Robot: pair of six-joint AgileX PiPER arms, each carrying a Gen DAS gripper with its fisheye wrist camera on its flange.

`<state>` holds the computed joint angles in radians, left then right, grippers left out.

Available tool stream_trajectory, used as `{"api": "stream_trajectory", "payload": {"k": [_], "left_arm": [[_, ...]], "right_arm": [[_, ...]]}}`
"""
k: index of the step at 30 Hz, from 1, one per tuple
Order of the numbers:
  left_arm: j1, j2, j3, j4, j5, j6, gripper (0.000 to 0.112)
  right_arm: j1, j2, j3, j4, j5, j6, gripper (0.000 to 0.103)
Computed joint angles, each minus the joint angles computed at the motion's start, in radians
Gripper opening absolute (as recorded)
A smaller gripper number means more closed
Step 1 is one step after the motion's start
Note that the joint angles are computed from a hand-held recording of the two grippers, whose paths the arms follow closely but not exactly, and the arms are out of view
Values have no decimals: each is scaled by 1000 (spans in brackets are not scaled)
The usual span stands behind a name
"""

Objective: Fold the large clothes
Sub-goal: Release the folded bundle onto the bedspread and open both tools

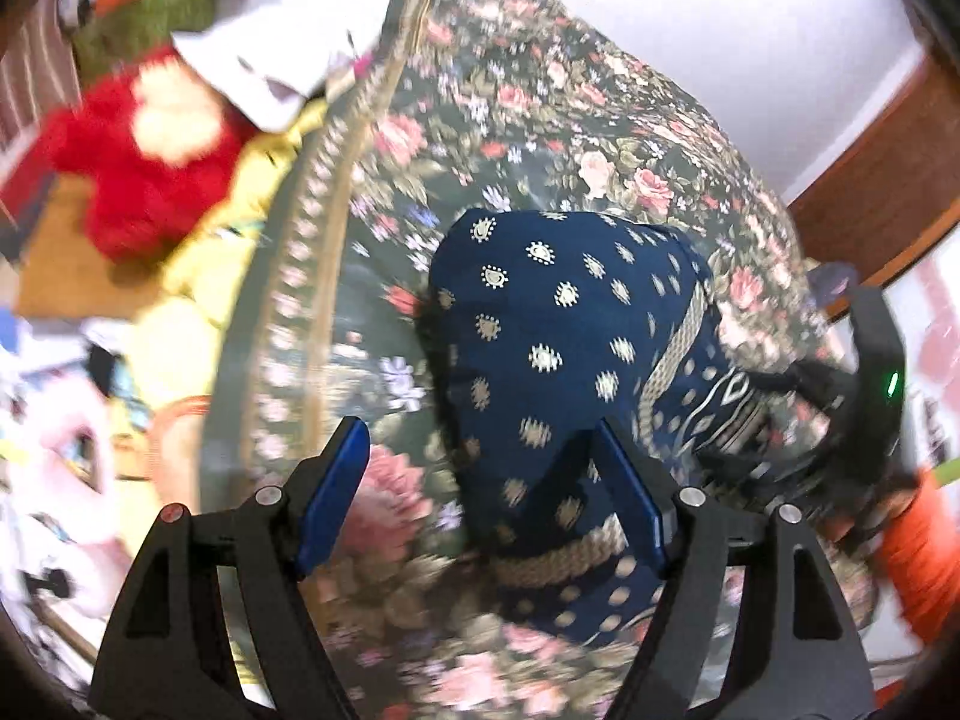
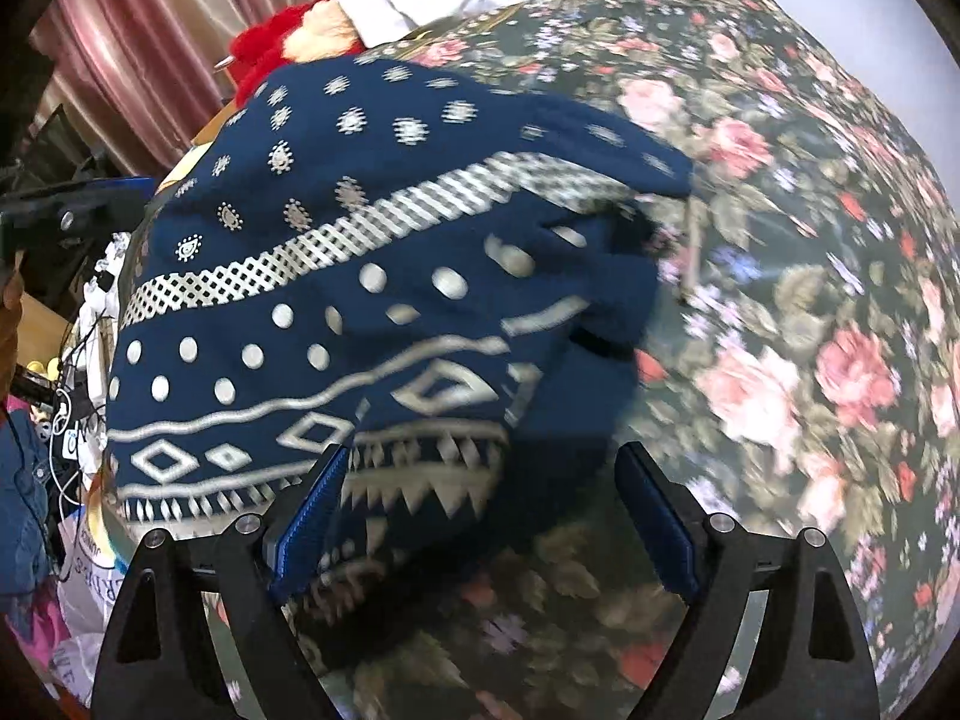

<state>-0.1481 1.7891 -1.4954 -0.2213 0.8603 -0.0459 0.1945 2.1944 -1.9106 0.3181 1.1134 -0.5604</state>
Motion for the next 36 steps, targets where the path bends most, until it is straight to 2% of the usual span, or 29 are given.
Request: {"api": "stream_trajectory", "payload": {"k": [4, 8, 11, 13, 15, 18, 20, 22, 26, 33, 36], "left_arm": [[-106, -97, 123, 94, -110, -23, 76], [-261, -121, 208, 252, -237, -115, 80], [-335, -62, 207, 371, -230, -201, 84], [-365, -34, 224, 502, -210, -308, 93], [-341, -36, 270, 477, -240, -280, 94], [-258, -63, 321, 272, -279, -139, 96], [-228, -95, 347, 197, -282, -106, 96], [-232, -144, 372, 230, -274, -162, 95], [-306, -255, 411, 501, -218, -429, 95], [-494, -409, 345, 885, -71, -842, 95], [-572, -461, 287, 989, -4, -950, 95]], "right_arm": [[-53, -2, -24, 22, 49, 13, 88], [-64, -82, 66, 54, 2, -21, 88], [-40, -126, 147, 18, -54, -56, 88], [-21, -144, 207, -50, -102, -65, 88], [-43, -144, 235, -26, -97, -119, 89], [-99, -134, 227, 26, -36, -136, 89], [-124, -152, 241, 35, -35, -132, 89], [-141, -188, 271, 39, -47, -134, 89], [-170, -320, 373, 59, -110, -167, 89], [-244, -565, 452, 313, -129, -238, 89], [-266, -671, 479, 432, -143, -269, 89]]}}
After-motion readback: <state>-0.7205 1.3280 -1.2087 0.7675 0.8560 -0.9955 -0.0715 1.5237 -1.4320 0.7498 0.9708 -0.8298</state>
